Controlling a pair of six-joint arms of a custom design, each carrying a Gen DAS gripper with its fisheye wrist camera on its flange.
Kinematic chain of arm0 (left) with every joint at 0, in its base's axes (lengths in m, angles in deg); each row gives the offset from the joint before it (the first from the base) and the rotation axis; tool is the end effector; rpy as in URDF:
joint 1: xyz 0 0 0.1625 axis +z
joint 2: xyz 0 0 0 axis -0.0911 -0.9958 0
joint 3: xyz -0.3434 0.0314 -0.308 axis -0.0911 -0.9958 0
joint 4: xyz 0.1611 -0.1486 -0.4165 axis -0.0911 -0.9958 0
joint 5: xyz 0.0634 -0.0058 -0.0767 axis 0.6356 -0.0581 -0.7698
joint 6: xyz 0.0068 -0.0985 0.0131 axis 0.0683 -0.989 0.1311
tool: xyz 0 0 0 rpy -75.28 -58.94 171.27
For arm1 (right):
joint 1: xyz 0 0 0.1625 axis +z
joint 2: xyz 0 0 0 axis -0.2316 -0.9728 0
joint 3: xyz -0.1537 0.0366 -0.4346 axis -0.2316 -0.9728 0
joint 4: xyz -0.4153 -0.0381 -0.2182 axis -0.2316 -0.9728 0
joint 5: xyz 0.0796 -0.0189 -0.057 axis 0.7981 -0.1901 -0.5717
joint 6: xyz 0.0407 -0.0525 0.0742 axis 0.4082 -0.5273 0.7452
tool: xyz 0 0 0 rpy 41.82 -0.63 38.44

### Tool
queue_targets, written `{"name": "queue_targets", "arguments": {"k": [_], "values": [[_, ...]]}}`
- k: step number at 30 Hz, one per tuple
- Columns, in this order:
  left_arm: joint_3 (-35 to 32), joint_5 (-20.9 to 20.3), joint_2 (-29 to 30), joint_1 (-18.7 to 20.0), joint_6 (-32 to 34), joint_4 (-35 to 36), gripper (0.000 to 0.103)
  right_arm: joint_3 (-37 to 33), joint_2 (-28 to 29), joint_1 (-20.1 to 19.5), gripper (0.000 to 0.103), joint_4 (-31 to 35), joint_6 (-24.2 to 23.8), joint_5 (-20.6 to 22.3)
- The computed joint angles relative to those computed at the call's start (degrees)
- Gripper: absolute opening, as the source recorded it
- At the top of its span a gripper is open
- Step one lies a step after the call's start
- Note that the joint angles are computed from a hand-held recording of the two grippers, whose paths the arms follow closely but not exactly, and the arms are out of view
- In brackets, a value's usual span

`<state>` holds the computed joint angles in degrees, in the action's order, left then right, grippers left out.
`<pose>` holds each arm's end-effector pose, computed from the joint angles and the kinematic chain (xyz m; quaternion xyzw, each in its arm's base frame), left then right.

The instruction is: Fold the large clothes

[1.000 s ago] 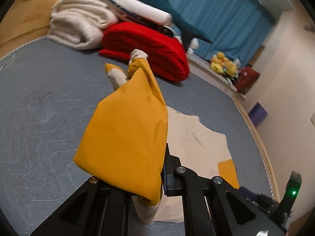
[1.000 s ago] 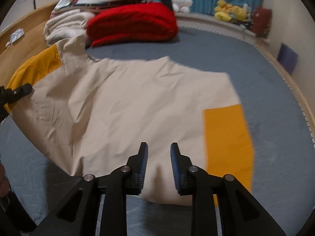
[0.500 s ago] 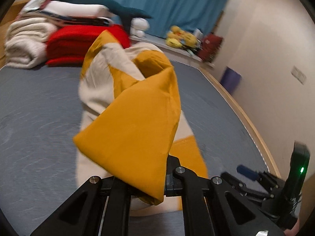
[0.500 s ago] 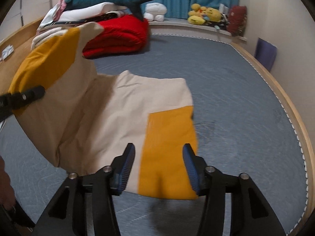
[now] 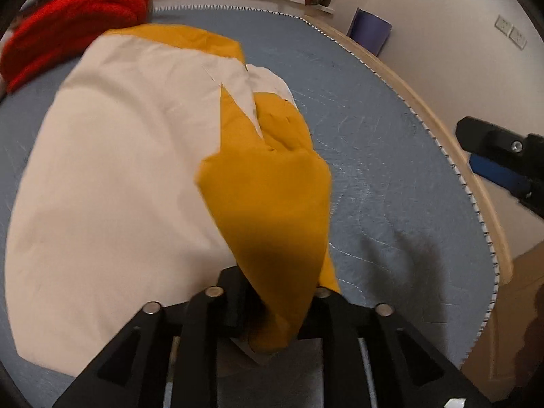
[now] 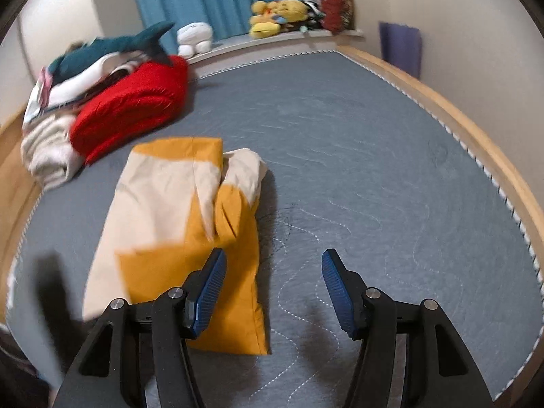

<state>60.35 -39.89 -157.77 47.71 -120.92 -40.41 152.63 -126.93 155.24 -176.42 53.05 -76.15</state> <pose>-0.1209 -0.3751 0.3960 0.0405 0.9418 -0.2743 0.1902 0.5212 -0.3390 0.1298 0.2037 -0.8769 0.2982 0.3173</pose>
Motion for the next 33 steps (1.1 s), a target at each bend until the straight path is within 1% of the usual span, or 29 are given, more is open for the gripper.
{"name": "queue_targets", "arguments": {"k": [2, 4, 6, 8, 9, 10, 11, 12, 14, 15, 18, 20, 22, 25, 27, 29, 30, 31, 33], "values": [[-0.43, -3.44, -2.09, 0.15, 1.33, -0.78, 0.041, 0.46, -0.76, -1.05, 0.059, -0.93, 0.72, 2.70], [-1.04, -6.15, -5.60, -1.16, 1.66, 1.38, 0.051, 0.82, -1.11, -2.09, 0.059, -1.71, 1.27, 6.61], [-1.55, -6.71, -9.86, -3.65, 1.66, 4.77, 0.053, 1.04, -1.48, -3.17, 0.059, -1.76, 1.48, 10.66], [-1.93, -5.93, -13.66, -5.58, 0.16, 7.95, 0.054, 1.40, -1.25, -4.48, 0.059, -2.11, 1.87, 16.35], [-2.23, -4.38, -16.25, -6.92, -1.89, 10.48, 0.054, 1.47, -0.91, -5.13, 0.060, -2.41, 1.99, 19.39], [-2.31, -2.12, -18.17, -9.14, -5.52, 13.85, 0.054, 1.42, -0.42, -5.50, 0.061, -2.33, 2.11, 21.17], [-3.10, 0.15, -19.51, -9.44, -7.72, 16.80, 0.054, 1.34, 0.17, -5.73, 0.061, -2.16, 2.09, 21.91], [-3.96, 3.63, -20.97, -10.37, -12.06, 21.70, 0.054, 0.86, 1.09, -5.74, 0.063, -1.08, 2.16, 22.30], [-5.59, 8.30, -22.27, -11.17, -19.82, 30.55, 0.054, 0.47, 2.50, -5.62, 0.064, 0.07, 1.90, 21.93], [-6.53, 9.77, -22.40, -10.76, -23.79, 34.61, 0.054, 0.09, 3.34, -5.49, 0.064, 0.80, 1.85, 21.63], [-7.44, 10.76, -23.22, -7.94, -28.36, 38.38, 0.054, -0.52, 4.89, -5.16, 0.064, 1.43, 1.41, 21.06], [-7.51, 10.48, -23.66, -5.61, -27.67, 37.50, 0.054, -0.77, 5.54, -4.68, 0.064, 1.68, 1.12, 20.05], [-7.16, 10.07, -24.17, -4.79, -27.65, 37.33, 0.054, -0.96, 5.82, -4.30, 0.064, 1.35, 0.68, 19.65], [-6.64, 9.54, -25.65, -5.52, -29.45, 39.50, 0.054, -0.92, 5.31, -3.77, 0.064, 0.69, 0.04, 20.08], [-6.25, 9.30, -25.92, -5.98, -29.72, 39.74, 0.054, -1.12, 5.24, -3.36, 0.064, 0.42, -1.03, 20.68], [-5.77, 9.10, -25.49, -4.46, -27.36, 37.64, 0.054, -1.59, 5.56, -2.83, 0.069, 0.67, -2.37, 20.66], [-5.58, 9.00, -25.48, -4.23, -26.91, 37.38, 0.054, -1.88, 5.89, -2.54, 0.076, 1.03, -3.25, 20.42], [-5.54, 8.97, -25.41, -4.35, -26.95, 37.64, 0.054, -2.14, 6.28, -2.27, 0.078, 1.54, -4.08, 19.82], [-5.61, 8.97, -25.26, -4.69, -27.40, 38.46, 0.054, -2.65, 6.99, -2.00, 0.078, 3.44, -4.28, 18.12]]}}
